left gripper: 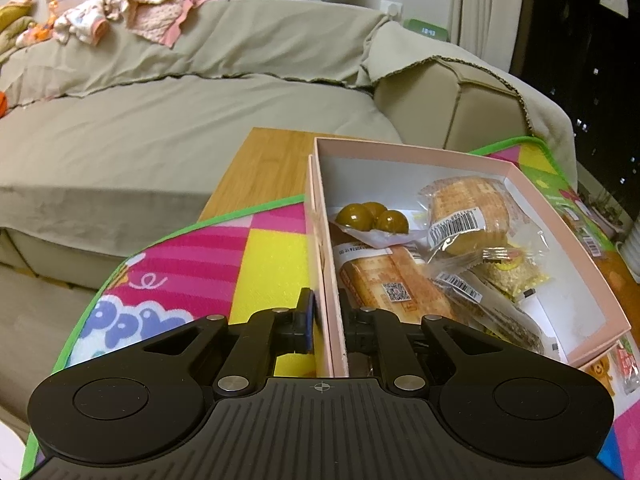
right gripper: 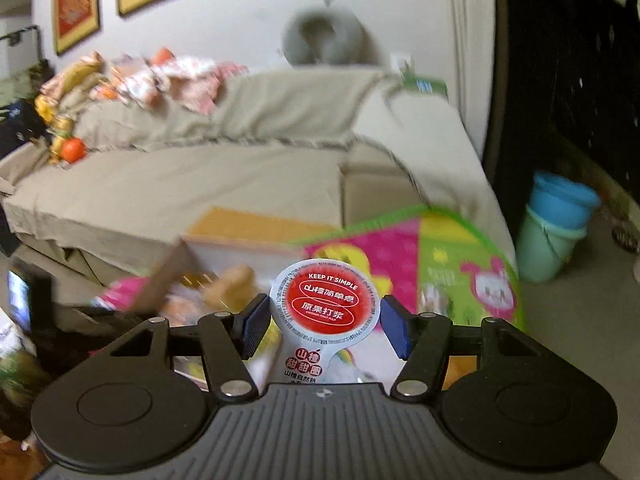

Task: Organize objects
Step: 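Lower the red-lidded cup into the box and open the right tool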

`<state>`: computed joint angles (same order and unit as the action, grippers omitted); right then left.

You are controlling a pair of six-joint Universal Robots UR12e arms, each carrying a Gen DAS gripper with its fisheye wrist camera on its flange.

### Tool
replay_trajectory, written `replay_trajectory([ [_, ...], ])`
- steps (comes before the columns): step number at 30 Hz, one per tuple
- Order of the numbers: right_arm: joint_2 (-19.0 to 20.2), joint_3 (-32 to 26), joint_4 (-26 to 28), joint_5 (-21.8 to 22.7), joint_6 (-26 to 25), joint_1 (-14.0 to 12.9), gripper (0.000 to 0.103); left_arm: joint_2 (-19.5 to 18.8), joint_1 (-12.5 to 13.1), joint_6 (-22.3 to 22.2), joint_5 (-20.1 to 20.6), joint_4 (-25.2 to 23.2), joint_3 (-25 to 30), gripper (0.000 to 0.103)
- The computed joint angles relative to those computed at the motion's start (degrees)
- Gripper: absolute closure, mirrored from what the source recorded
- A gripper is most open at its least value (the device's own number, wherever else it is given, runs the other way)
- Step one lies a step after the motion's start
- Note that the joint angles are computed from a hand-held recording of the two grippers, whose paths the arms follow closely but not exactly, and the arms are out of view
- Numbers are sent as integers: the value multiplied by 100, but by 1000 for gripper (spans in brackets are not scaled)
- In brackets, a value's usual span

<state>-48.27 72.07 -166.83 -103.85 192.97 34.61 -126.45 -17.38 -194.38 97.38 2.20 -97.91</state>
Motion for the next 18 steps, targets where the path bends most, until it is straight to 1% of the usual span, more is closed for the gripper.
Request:
replay_trajectory([
  [5,-10,-231,-478,-17,-338,148,43,3,8,-93,-40,38,-19,90],
  [8,122,-490,-536,-141,-486,208,42,4,16,-108,-79,43,-23,89],
  [12,332,-828,-231,62,-324,159,42,11,27,-91,-120,64,-42,89],
  [14,484,-1037,-69,79,-213,137,42,14,30,-82,-135,58,-41,89],
  [18,689,-1271,292,328,224,57,42,22,43,-46,-182,75,-60,88],
])
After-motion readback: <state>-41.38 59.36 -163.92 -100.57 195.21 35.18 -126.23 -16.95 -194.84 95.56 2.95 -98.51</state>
